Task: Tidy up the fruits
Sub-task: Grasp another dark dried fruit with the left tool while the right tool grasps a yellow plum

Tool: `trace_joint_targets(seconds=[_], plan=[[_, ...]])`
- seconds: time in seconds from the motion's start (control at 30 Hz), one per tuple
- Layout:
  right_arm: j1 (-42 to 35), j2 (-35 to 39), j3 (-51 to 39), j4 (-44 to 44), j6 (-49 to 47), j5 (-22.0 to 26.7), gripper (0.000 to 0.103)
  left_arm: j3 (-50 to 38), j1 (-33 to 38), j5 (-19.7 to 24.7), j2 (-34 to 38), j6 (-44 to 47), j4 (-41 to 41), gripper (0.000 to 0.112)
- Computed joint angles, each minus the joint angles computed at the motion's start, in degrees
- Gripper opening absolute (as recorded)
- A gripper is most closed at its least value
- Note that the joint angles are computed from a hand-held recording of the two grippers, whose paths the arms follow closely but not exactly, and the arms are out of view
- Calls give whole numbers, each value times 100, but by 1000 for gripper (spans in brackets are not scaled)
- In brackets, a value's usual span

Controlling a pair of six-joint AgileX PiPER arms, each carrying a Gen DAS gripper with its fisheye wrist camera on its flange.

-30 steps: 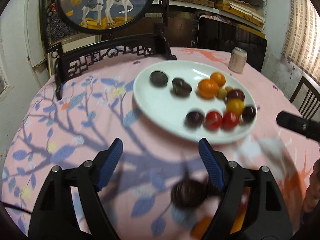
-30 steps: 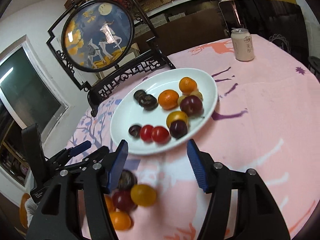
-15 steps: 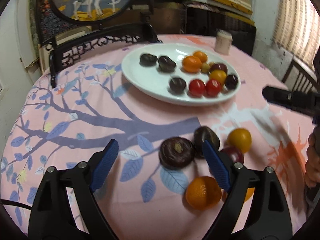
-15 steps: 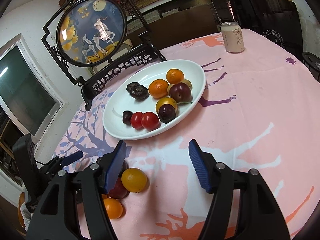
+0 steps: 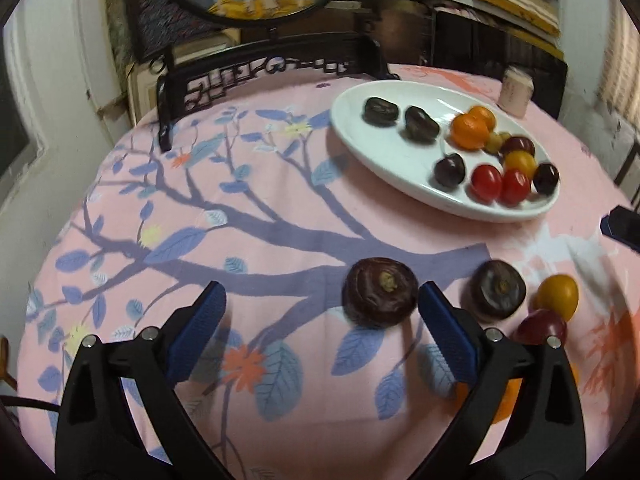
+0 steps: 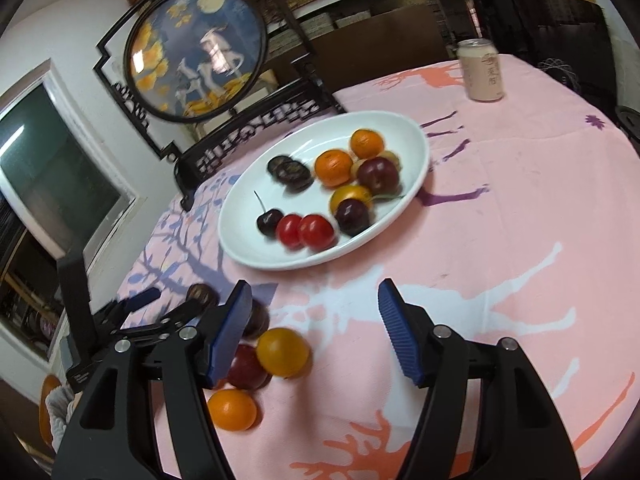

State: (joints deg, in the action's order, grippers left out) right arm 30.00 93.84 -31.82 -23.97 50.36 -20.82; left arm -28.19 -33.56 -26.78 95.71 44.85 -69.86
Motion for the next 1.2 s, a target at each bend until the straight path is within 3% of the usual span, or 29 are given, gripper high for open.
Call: trace_joint_targets(seconds=[0.07,0.3,0.37,0.43,0.47,0.5,0.53,0.7,0.8,0.9,1.0,1.2], plan=[[87,96,-97,-309,227,101,66,-127,-72,-31,134,277,-213,99],[395,462,-430,-1536,1236,471,66,-62,200,218,73,-332,350,99],[518,525,-448,-1377,1072,512,61,-66,212,245,77,-439,467,98],[466,599,-454,-1851,1484,315,53,-104,234,305,112,-553,659,96],[436,629,-450,-1973,1591,228,50,-157,273,402,155,-603,805,88],[439,635,-441,-1909,1542,202,50,-240,352,589,224,-598,927,66],[437,637,-437,-1899,1527,183,50,-334,429,803,311,-595,1014,58],[311,738,-454,-2128,1772,-20,50,-348,368,807,325,-767,1261,43],[-97,915,-487,-3006,2676,-498,50,-313,351,795,304,-929,1400,41],[-241,982,-474,-3265,2959,-797,47,-262,402,826,254,-1141,1615,41],[-51,879,-413,-2744,2532,-605,36,-203,394,784,213,-1298,1748,40],[-147,669,-246,-2311,2185,-596,36,-96,301,617,29,-1366,1710,40]])
